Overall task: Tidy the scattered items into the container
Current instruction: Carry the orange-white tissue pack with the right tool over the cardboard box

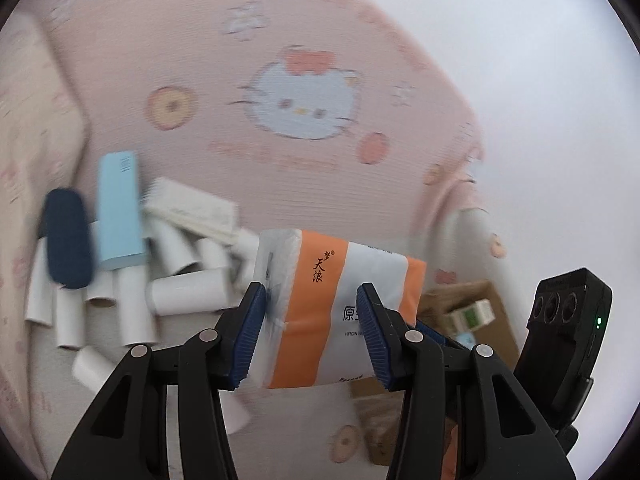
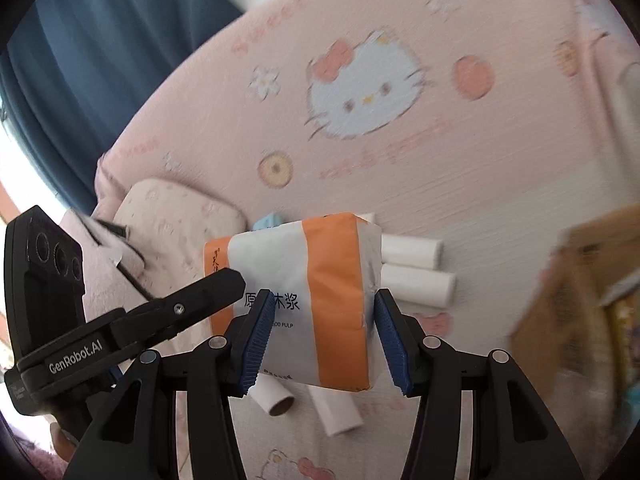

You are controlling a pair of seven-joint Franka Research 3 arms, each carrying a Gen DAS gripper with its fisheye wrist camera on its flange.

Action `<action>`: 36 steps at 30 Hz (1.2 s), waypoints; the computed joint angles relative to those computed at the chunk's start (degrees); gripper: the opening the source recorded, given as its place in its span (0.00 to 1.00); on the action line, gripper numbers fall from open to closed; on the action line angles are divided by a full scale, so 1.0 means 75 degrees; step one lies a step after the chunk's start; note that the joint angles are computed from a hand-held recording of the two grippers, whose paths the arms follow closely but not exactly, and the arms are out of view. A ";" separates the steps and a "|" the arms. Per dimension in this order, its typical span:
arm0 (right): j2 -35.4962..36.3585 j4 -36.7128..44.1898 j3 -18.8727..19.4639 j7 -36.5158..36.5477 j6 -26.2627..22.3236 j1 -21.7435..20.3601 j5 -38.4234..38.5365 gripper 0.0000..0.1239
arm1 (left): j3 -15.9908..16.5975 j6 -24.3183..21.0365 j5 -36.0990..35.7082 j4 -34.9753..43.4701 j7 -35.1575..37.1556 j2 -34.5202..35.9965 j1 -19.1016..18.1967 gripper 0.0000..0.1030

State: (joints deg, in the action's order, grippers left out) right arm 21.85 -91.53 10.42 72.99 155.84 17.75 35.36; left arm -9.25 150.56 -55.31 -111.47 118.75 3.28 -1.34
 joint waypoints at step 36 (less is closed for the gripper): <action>-0.3126 -0.3218 -0.1370 -0.0249 0.0864 -0.1098 -0.0049 0.39 | -0.1409 -0.0759 0.1403 0.2349 0.0031 0.1307 -0.1432 0.48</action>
